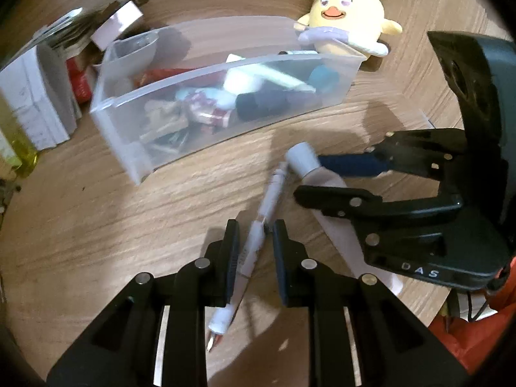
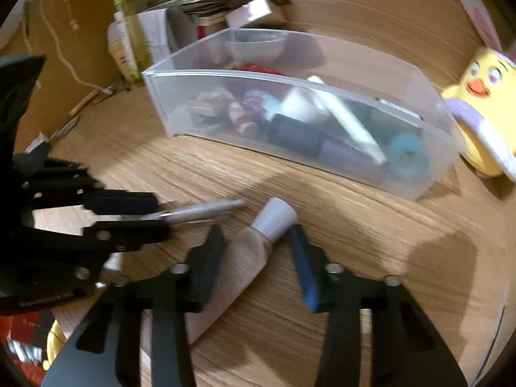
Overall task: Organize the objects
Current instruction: 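Grasp the white pen with the left gripper while right grasps the pink-white tube, then carry the white pen and pink tube over the clear box and lower them in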
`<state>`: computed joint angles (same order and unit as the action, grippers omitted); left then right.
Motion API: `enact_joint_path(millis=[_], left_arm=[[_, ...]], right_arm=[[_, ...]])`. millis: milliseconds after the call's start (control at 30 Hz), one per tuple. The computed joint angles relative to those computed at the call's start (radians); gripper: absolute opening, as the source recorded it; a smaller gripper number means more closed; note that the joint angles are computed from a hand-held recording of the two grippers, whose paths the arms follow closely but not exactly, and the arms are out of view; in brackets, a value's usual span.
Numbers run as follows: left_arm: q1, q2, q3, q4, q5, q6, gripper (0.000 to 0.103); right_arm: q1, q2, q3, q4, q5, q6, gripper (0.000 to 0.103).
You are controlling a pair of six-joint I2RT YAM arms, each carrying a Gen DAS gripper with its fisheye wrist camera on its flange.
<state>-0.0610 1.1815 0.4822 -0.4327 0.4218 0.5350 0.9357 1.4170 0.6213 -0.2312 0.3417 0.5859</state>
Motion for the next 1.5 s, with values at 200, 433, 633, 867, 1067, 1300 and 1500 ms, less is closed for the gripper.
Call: enact_joint_path(millis=[200,433,633,867,1067,1300,1500], left_arm=[[-0.020,-0.015,-0.021,0.035,-0.014,-0.013,0.015],[0.029,-0.100,-0.046,-0.006,0.025,-0.034,0.010],[0.080,-0.210,-0.034,-0.083,0.073,-0.038,0.010],[0.100,-0.296,0.000,-0.122,0.124,-0.078,0.010],[0.099,-0.341,0.023,-0.111,0.126,-0.127,0.010],[0.115,-0.332,0.069,-0.092,0.154,-0.171,0.010],[0.122,-0.306,0.109,-0.061,0.159,-0.211,0.010]], right_arm=[[-0.041,-0.023,-0.018,0.029,-0.043,-0.022,0.019],[-0.001,-0.128,-0.050,-0.013,0.046,0.032,0.019],[0.026,-0.222,-0.040,-0.079,0.129,0.052,0.018],[0.041,-0.331,-0.023,-0.146,0.217,0.066,0.018],[0.033,-0.388,0.000,-0.167,0.256,0.052,0.018],[0.023,-0.459,0.027,-0.181,0.294,0.014,0.018],[-0.001,-0.489,0.056,-0.178,0.308,-0.031,0.018]])
